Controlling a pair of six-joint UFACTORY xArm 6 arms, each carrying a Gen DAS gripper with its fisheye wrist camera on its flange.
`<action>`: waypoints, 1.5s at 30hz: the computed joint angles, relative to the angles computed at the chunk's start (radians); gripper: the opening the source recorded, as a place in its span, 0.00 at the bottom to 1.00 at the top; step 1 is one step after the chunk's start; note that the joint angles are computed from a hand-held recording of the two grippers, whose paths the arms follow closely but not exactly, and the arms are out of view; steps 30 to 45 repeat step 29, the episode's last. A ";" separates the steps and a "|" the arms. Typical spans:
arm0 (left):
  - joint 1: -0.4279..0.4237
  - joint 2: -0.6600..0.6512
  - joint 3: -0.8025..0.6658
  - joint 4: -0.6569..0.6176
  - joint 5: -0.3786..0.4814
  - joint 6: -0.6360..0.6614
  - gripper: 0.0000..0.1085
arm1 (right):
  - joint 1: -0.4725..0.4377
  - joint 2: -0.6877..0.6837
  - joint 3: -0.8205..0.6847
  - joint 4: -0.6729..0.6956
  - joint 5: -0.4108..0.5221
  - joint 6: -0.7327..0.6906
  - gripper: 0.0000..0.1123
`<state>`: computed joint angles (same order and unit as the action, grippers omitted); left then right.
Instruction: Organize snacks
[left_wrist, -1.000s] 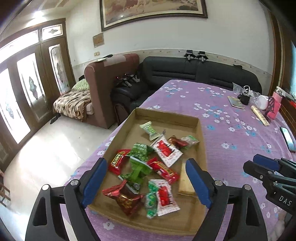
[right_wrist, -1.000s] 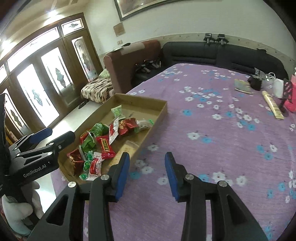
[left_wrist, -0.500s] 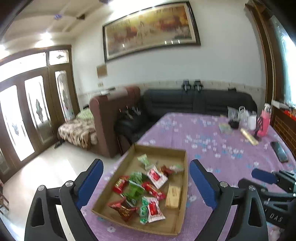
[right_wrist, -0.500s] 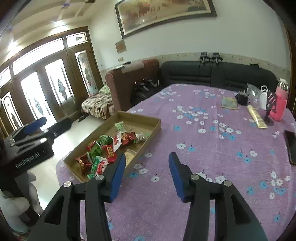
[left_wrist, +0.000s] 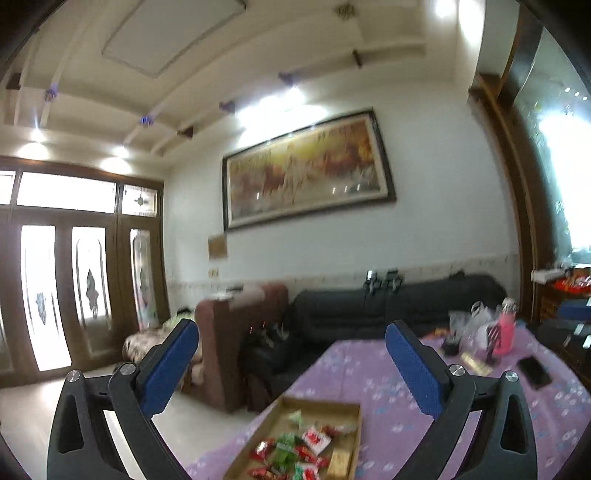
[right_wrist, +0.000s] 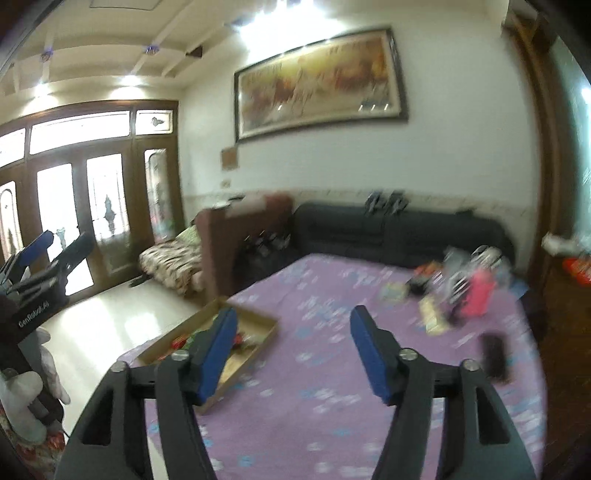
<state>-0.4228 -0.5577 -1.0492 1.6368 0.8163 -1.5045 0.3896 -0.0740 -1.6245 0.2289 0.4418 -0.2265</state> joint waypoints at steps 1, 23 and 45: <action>-0.037 -0.016 0.007 0.050 0.040 -0.016 0.94 | -0.017 -0.028 -0.004 -0.033 0.015 0.013 0.62; 0.254 0.173 0.060 -0.515 -0.127 0.215 0.95 | 0.197 0.319 -0.085 0.212 0.255 -0.053 0.71; 0.260 0.256 0.009 -0.556 -0.119 0.245 0.95 | 0.197 0.392 -0.188 0.162 0.283 -0.055 0.71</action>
